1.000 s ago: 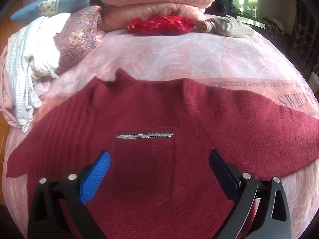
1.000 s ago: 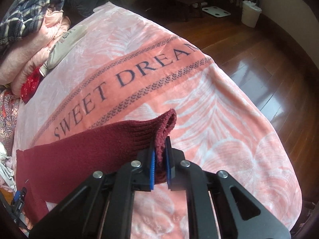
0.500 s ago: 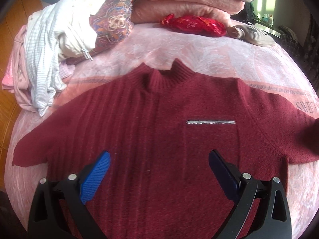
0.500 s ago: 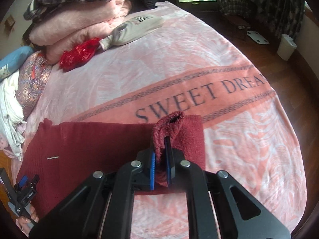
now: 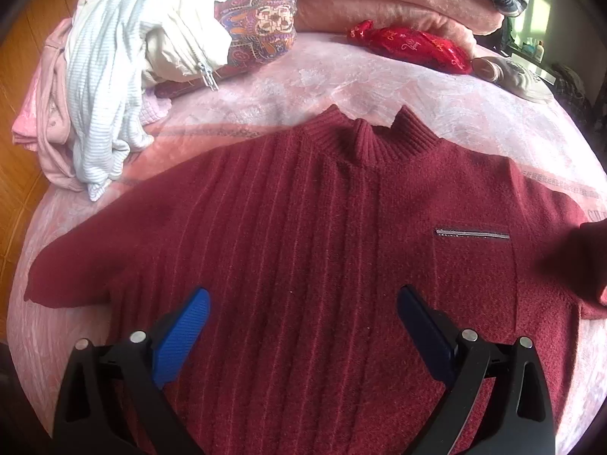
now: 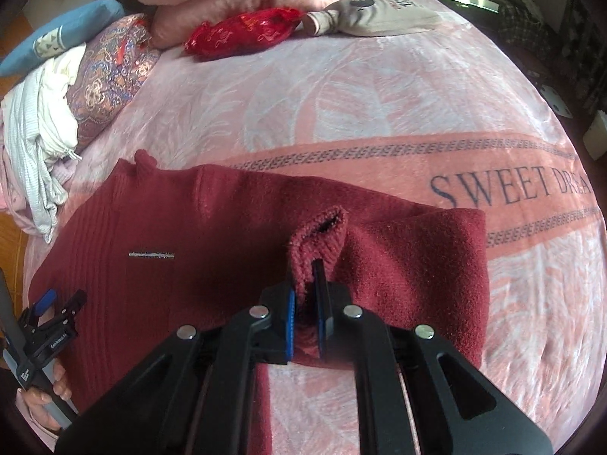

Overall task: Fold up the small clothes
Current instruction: 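Carry the sleeve cuff with the right tool across the sweater body, then open the right tool to release the cuff while the left tool grasps it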

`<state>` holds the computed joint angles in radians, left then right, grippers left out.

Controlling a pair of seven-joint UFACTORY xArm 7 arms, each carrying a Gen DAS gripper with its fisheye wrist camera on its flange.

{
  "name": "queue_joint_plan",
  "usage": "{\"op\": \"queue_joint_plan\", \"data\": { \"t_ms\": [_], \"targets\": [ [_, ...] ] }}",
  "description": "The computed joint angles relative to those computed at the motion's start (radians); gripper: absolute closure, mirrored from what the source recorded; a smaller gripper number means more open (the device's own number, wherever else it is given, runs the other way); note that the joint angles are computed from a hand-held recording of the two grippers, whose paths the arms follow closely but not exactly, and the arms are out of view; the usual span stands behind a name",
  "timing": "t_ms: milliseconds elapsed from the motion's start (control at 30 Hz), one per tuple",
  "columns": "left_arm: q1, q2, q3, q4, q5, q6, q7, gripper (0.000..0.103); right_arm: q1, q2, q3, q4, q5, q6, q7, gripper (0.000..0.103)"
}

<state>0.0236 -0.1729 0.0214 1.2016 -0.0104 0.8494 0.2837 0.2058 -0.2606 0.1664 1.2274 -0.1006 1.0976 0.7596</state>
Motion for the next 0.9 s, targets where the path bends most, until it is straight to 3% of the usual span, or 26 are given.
{"op": "queue_joint_plan", "data": {
  "t_ms": [167, 267, 300, 333, 500, 700, 900],
  "targets": [
    [0.002, 0.035, -0.001, 0.025, 0.004, 0.0, -0.008, 0.004, 0.032, 0.084, 0.008, 0.047, 0.015, 0.013, -0.066, 0.094],
    [0.001, 0.056, -0.004, 0.048, -0.003, 0.016, -0.026, 0.004, 0.049, 0.08, -0.014, 0.023, 0.103, -0.037, -0.122, 0.073],
    [-0.001, 0.061, -0.005, 0.055, -0.007, 0.025, -0.029, 0.004, 0.056, 0.059, -0.027, -0.005, 0.165, -0.084, -0.151, 0.06],
    [-0.003, 0.062, -0.007, 0.057, -0.012, 0.031, -0.03, 0.004, 0.059, 0.035, -0.035, -0.031, 0.208, -0.125, -0.166, 0.059],
    [-0.039, 0.024, -0.014, 0.049, -0.122, 0.081, 0.023, 0.004, 0.032, -0.153, -0.057, -0.195, 0.277, -0.236, -0.149, 0.059],
    [-0.136, 0.02, -0.057, 0.089, -0.308, 0.247, 0.065, 0.004, -0.031, -0.345, -0.079, -0.375, 0.253, -0.22, -0.111, 0.057],
    [-0.221, 0.1, -0.122, 0.144, -0.324, 0.297, 0.01, 0.005, -0.05, -0.506, -0.113, -0.536, 0.276, -0.242, -0.15, 0.057]
  ]
}}
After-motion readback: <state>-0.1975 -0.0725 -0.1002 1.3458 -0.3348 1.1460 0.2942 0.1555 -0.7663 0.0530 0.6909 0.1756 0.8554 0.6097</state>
